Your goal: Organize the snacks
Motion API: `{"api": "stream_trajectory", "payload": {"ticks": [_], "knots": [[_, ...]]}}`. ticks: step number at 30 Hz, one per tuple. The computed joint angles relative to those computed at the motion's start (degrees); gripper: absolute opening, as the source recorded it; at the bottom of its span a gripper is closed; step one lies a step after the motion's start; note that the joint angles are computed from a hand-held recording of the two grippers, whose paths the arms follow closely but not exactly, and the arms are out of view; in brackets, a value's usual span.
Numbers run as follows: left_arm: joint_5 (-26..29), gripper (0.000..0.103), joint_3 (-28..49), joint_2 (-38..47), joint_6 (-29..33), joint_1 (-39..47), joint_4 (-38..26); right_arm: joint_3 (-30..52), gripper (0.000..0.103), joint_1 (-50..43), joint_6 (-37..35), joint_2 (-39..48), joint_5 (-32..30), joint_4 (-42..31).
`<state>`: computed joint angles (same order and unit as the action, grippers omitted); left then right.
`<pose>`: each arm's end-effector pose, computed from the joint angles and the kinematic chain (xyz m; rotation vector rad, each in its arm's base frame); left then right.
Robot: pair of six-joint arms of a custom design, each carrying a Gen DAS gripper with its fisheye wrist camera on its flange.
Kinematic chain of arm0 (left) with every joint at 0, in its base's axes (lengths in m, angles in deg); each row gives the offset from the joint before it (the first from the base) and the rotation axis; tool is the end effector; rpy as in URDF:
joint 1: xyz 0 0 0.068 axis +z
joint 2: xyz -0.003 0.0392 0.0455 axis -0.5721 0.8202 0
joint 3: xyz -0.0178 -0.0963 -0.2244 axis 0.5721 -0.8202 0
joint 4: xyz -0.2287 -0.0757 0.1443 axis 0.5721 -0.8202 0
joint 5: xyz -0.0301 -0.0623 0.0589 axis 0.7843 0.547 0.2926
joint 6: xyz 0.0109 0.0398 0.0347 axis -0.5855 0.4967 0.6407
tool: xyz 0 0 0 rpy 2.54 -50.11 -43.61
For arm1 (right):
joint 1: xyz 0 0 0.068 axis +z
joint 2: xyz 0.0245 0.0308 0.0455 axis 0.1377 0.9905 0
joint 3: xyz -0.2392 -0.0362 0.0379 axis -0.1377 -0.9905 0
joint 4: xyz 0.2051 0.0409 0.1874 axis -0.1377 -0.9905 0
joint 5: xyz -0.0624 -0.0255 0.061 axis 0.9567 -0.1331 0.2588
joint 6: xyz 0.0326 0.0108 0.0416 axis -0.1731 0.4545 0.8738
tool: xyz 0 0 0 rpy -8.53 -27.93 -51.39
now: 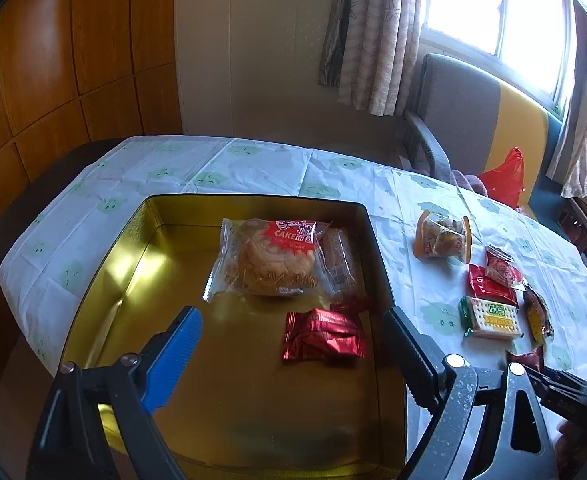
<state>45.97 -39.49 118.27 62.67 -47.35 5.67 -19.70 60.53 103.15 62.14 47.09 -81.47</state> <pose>0.1965 -0.0423 0.1574 0.0947 2.3585 -0.1256 0.1410 0.1627 0.0762 0.3188 2.4914 0.3300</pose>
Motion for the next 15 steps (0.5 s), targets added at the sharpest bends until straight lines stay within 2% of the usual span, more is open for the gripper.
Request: {"api": "stream_trajectory", "payload": {"ticks": [3, 5, 9, 15], "knots": [[-1.52, 0.092, -1.01, -2.81, -0.05, -0.78, -1.26, 0.6, 0.053, -0.08, -0.3, 1.57, 0.4, 0.65], [-3.0, 0.092, -2.0, -5.15, 0.09, -1.52, -1.83, 1.07, 0.047, -0.17, -0.81, 2.31, 0.69, 0.67], [-6.01, 0.091, -3.81, -9.47, 0.51, -3.16, -3.25, 3.0, 0.044, 1.38, -1.0, 4.46, 3.26, -1.24], [-5.71, 0.089, -5.08, -11.3, 0.71, -2.72, -4.59, 4.37, 0.043, 3.65, 0.4, 5.75, 5.32, -3.33]]}}
